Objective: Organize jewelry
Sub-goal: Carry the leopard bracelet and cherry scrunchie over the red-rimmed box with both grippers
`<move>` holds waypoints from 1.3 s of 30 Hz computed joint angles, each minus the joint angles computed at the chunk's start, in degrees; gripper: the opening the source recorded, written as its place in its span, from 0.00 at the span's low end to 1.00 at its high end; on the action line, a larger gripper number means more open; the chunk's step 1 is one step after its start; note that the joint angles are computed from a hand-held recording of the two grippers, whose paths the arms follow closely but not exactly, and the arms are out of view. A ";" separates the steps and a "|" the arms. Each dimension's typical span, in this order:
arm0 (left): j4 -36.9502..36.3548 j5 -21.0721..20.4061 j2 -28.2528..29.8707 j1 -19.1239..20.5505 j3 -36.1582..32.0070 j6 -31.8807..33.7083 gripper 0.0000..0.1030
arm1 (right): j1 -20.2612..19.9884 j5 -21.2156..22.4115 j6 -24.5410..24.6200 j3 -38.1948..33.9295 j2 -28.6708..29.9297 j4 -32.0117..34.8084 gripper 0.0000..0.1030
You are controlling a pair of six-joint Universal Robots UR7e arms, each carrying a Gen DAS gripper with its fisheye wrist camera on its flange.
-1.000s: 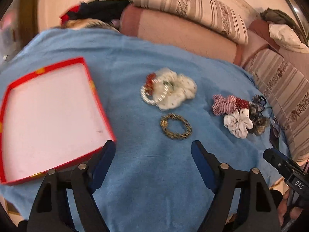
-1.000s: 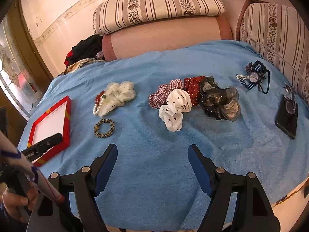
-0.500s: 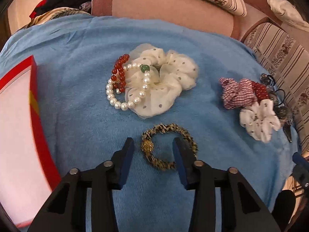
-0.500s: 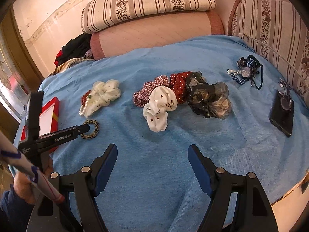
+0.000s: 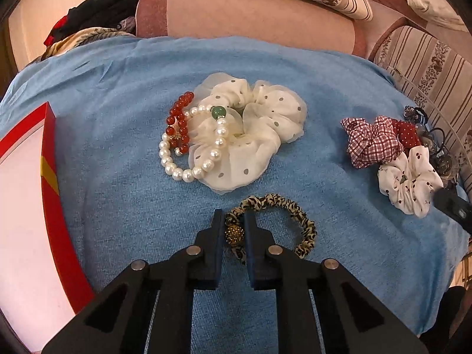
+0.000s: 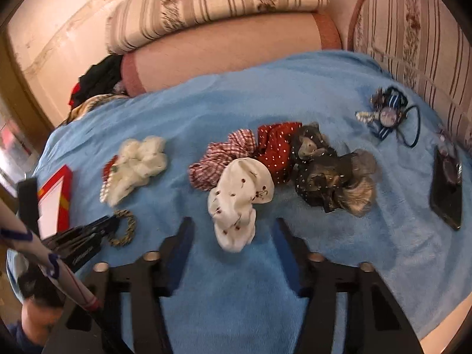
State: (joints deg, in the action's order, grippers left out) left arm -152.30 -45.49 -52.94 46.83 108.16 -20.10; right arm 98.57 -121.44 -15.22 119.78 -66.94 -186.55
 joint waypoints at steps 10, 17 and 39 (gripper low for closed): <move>-2.27 -0.77 -0.67 0.06 0.97 0.05 0.12 | -0.22 -0.21 -1.32 -0.11 0.92 -2.28 0.11; -4.60 -0.64 -1.71 -1.38 2.19 1.13 0.12 | 1.39 1.06 -2.97 1.90 -0.98 -4.08 0.11; -6.35 3.34 -7.91 -3.24 5.81 -0.08 0.12 | 6.43 2.42 -4.00 1.80 0.31 -2.31 0.11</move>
State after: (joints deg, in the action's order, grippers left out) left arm -158.64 -42.15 -60.85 43.59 113.98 -20.19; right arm 105.00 -119.01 -19.22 121.58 -66.63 -188.85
